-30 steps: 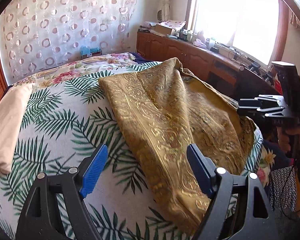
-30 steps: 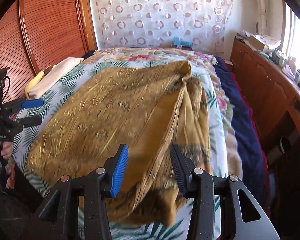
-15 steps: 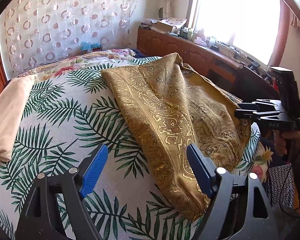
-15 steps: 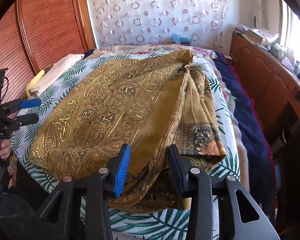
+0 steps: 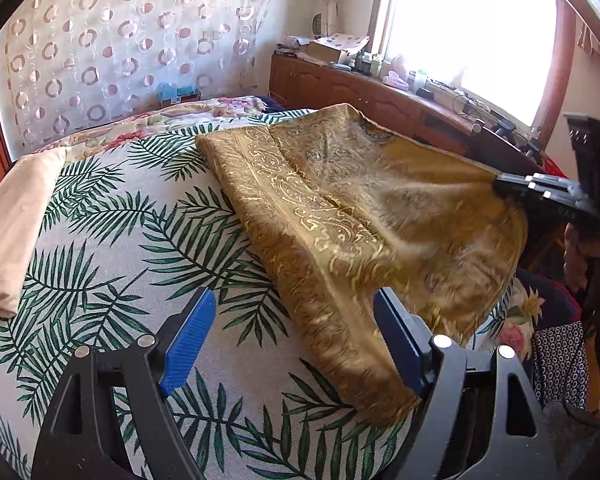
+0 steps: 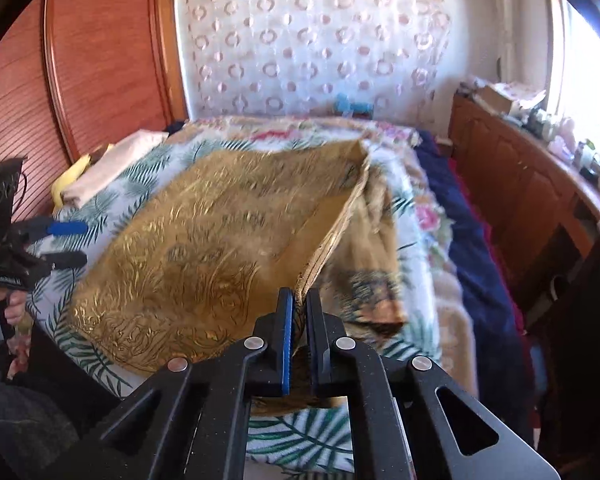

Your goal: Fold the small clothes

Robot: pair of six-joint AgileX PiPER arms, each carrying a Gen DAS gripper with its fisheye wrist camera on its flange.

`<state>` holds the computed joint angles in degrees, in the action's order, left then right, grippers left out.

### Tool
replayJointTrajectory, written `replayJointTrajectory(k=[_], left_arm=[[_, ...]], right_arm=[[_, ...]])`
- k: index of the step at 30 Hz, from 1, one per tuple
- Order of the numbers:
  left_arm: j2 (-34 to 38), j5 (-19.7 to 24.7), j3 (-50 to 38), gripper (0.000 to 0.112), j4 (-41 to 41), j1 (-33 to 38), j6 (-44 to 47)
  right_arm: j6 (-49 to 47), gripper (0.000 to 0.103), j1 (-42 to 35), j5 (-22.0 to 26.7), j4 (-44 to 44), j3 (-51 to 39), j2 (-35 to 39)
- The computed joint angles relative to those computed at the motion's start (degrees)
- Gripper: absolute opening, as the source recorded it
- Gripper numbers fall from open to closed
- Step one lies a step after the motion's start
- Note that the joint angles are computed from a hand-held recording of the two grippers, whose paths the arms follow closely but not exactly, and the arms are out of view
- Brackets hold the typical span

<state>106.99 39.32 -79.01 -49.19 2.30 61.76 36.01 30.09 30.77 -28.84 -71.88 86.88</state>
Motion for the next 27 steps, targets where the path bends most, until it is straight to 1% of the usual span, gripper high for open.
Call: replayJointTrajectory(k=[2, 4, 6, 11, 13, 15, 17, 18, 19, 22, 23, 26, 27], left_arm=[[0.03, -0.09, 0.21, 0.082, 0.17, -0.37, -0.04], [0.12, -0.17, 0.49, 0.082, 0.39, -0.88, -0.03], [0.21, -0.16, 0.68, 0.082, 0.63, -1.40, -0.18], [0.18, -0.26, 1.59, 0.082, 0.90, -2.11, 0.05], [0.19, -0.26, 2.04, 0.082, 0.64, -2.22, 0.55], [0.08, -0.13, 2.68, 0.082, -0.05, -2.22, 1.34], [0.16, 0.53, 2.99, 0.077, -0.76, -2.06, 2.10], [0.32, 1.23, 3.00, 0.072, -0.97, -2.01, 2.31], [0.53, 1.91, 2.94, 0.067, -1.21, -1.95, 2.53], [0.83, 2.75, 3.16, 0.057, -1.06, -2.25, 2.24], [0.94, 2.93, 3.26, 0.055, -1.18, -2.29, 2.43], [1.06, 3.73, 3.69, 0.052, -1.34, -2.58, 2.63], [1.14, 4.02, 3.78, 0.047, -1.48, -2.74, 2.78]], right_arm=[[2.62, 0.006, 0.14, 0.05, -2.54, 1.43, -1.91], [5.69, 0.006, 0.88, 1.07, -5.55, 2.70, -3.22], [7.79, 0.006, 1.37, 1.58, -6.75, 4.02, -3.91], [12.66, 0.006, 2.35, 3.08, -9.07, 5.94, -2.42], [13.12, 0.006, 2.07, 3.60, -8.88, 5.64, -1.29], [10.80, 0.006, 0.96, 3.46, -5.89, 4.42, -0.50], [11.99, 0.006, 1.39, 3.58, -6.34, 4.12, 0.02], [12.64, 0.006, 1.66, 3.61, -6.58, 4.01, 0.11], [11.77, 0.006, 1.21, 3.54, -5.77, 4.01, -0.35], [11.59, 0.006, 1.02, 3.59, -5.25, 3.78, -0.69], [10.95, 0.007, 0.51, 3.22, -4.83, 3.87, -0.91], [12.50, 0.014, 0.46, 2.74, -6.48, 5.58, -2.47], [13.66, 0.017, 0.09, 1.50, -7.77, 7.03, -2.70]])
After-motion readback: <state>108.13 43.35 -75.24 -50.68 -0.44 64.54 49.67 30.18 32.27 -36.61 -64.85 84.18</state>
